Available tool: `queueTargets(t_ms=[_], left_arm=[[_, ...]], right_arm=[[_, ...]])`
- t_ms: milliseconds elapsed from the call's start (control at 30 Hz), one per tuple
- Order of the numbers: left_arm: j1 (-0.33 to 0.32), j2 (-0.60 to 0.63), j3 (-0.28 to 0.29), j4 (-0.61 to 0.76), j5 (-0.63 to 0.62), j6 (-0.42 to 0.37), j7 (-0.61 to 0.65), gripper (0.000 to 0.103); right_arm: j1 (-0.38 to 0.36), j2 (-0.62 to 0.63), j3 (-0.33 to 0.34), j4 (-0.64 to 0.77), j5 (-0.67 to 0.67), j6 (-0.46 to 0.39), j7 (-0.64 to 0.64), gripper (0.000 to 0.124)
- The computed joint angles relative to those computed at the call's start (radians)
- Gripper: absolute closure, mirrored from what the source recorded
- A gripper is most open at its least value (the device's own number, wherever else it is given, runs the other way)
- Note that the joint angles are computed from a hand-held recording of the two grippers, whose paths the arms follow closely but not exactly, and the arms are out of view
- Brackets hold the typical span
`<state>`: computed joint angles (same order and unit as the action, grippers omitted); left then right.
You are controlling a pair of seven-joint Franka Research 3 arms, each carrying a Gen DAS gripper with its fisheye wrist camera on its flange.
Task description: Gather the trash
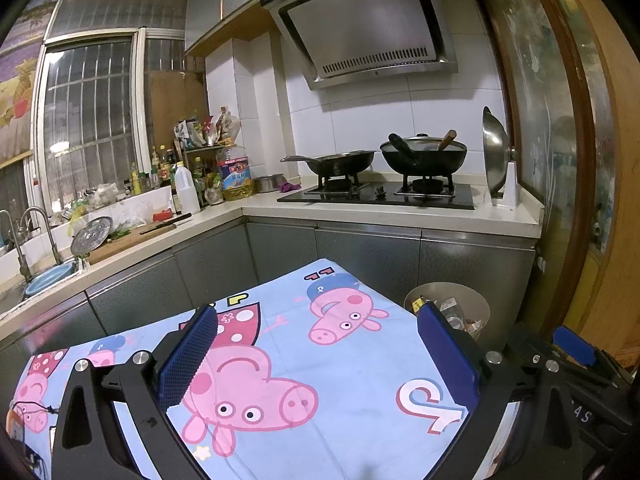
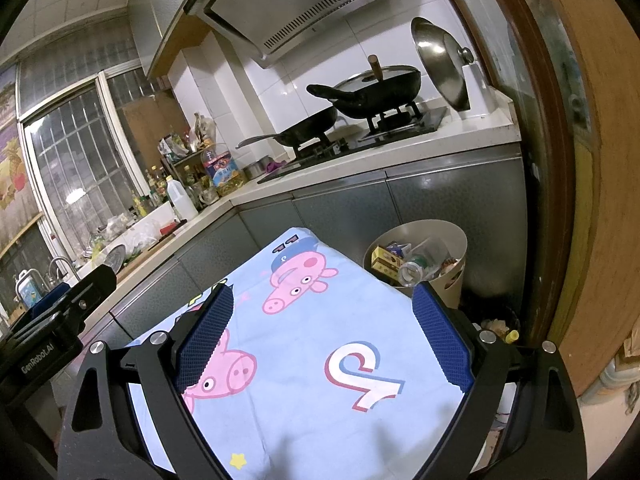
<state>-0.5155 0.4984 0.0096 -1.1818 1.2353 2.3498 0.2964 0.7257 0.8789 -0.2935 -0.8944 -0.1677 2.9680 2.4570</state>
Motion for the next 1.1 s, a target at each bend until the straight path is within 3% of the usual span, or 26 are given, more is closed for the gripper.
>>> queueTargets(t_ms=[333,567,733,900,1000,1100], left_arm=[[0.015,-0.022,-0.005,-0.035,0.005,0.03,-0.014,0.004],[0.067,-0.048,-0.026,-0.08,-0.057,0.141,-0.026,0.004],[0.073,-0.058,-0.017,-0.095,-0.067,0.161,-0.049,0.004],[0.059,-0.058,-0.013,-0.093,-0.041,0.115,-0.072,0.004],[0.037,-0.045,-0.006,-0.077,-0.011,0.034,-0.083,0.004],[0.032,-0.047,-0.008,-0.092,0.0,-0.02,-0.093,0.004]], right_arm=[[-0.003,0.014,-0.001,0.021,-0.002,-0.008,0.004,0.034],[-0.001,0.012,-0.005,0.017,-0.006,-0.006,0.009,0.034],[-0.003,0.011,0.0,0.015,-0.004,-0.005,0.007,0.034],[0.004,0.011,-0.015,0.011,-0.009,0.003,0.014,0.034],[0.034,0.005,-0.07,-0.014,-0.037,0.01,0.041,0.034],[0.041,0.015,-0.072,0.002,-0.064,-0.021,0.026,0.034]])
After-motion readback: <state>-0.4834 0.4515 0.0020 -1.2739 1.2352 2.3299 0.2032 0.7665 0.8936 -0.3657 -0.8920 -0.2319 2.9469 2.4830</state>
